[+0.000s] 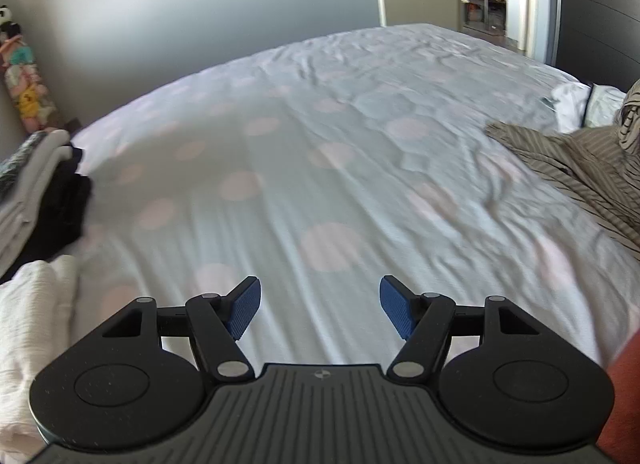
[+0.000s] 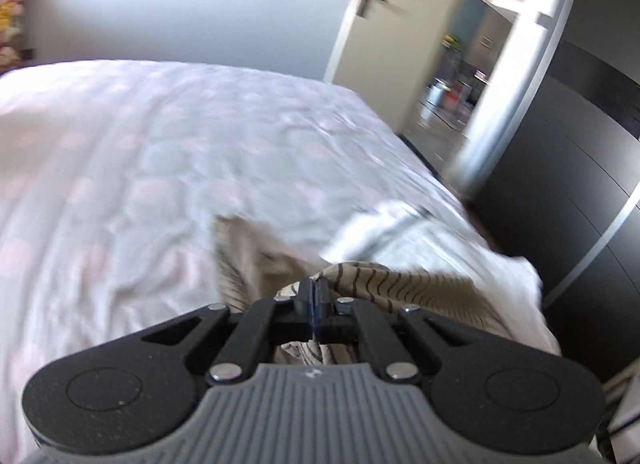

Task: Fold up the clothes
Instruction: 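Grasp the striped garment's elastic waistband with the right gripper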

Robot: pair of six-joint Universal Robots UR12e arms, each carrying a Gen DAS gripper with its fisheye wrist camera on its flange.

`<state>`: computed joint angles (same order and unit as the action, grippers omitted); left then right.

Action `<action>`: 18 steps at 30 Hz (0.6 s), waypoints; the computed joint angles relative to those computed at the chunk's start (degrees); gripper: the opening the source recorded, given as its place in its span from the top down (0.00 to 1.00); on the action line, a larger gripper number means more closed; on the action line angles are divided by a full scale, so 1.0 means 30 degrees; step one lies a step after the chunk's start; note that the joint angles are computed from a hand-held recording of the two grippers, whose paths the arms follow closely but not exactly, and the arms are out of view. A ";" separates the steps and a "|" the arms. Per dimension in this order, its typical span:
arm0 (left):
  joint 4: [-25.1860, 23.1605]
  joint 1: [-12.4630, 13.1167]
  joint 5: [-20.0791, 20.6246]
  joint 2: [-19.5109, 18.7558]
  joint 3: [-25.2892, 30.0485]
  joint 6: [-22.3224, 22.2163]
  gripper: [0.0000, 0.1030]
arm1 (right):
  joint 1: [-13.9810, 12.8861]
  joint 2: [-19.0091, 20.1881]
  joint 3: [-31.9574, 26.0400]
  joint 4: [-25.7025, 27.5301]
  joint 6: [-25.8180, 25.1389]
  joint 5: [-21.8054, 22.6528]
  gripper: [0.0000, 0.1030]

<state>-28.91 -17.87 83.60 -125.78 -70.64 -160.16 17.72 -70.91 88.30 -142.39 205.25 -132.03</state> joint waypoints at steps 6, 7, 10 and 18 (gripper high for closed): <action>-0.0011 0.0784 0.0458 -0.0350 0.0561 -0.1657 0.24 | 0.1020 0.2790 -0.3809 -0.2395 -0.2741 0.3546 0.99; 0.0073 0.0912 0.0527 -0.0407 0.0582 -0.1895 0.24 | 0.1186 0.3222 -0.4383 -0.2637 -0.3015 0.4327 0.99; 0.0089 0.1263 0.0664 -0.0539 0.0599 -0.2553 0.24 | 0.1647 0.4464 -0.5946 -0.3119 -0.3566 0.6709 0.99; -0.1494 0.1807 -0.0929 -0.0756 0.0709 -0.2939 0.24 | 0.2235 0.6829 -0.8283 -0.0550 -0.2525 0.9668 1.00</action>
<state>-33.39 -12.45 80.81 -128.05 -68.52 -168.98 24.42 -50.42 63.46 -144.04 197.68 -103.03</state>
